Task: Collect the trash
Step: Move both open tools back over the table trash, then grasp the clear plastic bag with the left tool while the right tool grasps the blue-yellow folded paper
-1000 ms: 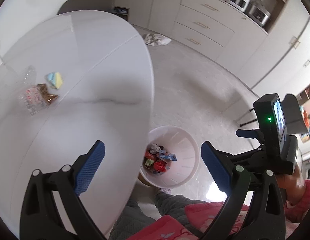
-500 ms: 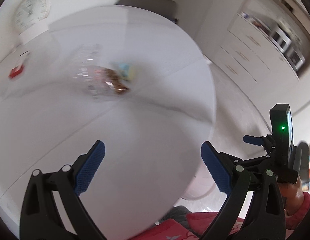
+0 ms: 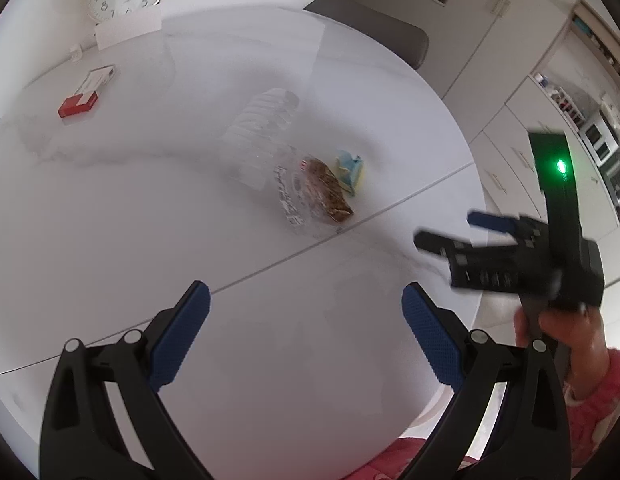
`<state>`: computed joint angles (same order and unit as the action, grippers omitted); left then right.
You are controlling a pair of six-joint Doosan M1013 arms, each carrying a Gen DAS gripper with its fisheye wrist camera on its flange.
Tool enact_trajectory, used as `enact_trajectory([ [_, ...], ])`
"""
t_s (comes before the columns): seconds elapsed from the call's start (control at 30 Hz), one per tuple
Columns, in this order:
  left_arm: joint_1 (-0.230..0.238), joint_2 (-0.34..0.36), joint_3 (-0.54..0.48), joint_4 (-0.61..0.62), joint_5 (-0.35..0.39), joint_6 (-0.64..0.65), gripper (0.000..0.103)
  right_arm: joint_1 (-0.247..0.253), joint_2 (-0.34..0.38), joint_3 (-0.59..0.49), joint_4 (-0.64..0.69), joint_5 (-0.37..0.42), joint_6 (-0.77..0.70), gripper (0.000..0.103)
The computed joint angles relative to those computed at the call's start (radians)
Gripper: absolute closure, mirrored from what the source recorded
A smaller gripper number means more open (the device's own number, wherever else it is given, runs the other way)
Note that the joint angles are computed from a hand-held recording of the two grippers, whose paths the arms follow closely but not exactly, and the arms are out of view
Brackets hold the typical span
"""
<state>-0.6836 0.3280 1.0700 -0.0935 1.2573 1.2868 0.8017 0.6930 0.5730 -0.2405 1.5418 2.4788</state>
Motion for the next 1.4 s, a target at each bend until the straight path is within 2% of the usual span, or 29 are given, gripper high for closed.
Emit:
enact_trajectory([
  [0.07,0.008,0.017,-0.017,-0.013,0.012,-0.005,0.011,-0.017,0.033,-0.052,0.009,0.009,-0.017,0.004],
  [0.13,0.011,0.029,-0.029,-0.020,0.023,-0.008,0.011,-0.041,0.067,-0.100,0.043,0.013,-0.028,0.015],
  [0.23,0.017,0.049,-0.046,-0.034,0.038,-0.004,0.011,-0.068,0.112,-0.162,0.096,0.028,-0.033,0.023],
  [0.37,0.023,0.079,-0.072,-0.050,0.062,-0.012,0.011,-0.087,0.178,-0.260,0.140,0.092,-0.057,0.031],
  [0.47,0.029,0.106,-0.097,-0.073,0.074,-0.025,0.011,-0.092,0.193,-0.278,0.156,0.099,-0.067,0.036],
  [0.67,0.040,0.170,-0.161,-0.105,0.108,-0.093,0.011,-0.099,0.190,-0.270,0.181,0.069,-0.110,0.068],
  [0.77,0.043,0.191,-0.177,-0.100,0.120,-0.122,0.011,-0.097,0.198,-0.291,0.170,0.086,-0.130,0.071],
  [1.1,0.046,0.268,-0.253,-0.138,0.162,-0.220,0.011,-0.109,0.043,-0.019,0.177,-0.081,-0.030,0.071],
  [1.33,0.025,0.313,-0.310,-0.091,0.207,-0.283,0.011,-0.111,-0.028,0.104,0.179,-0.144,0.027,0.071],
  [1.37,0.021,0.315,-0.314,-0.080,0.210,-0.287,0.012,-0.110,-0.036,0.118,0.179,-0.150,0.034,0.071],
  [1.4,0.015,0.320,-0.322,-0.064,0.219,-0.287,0.017,-0.109,-0.039,0.125,0.180,-0.154,0.038,0.071],
])
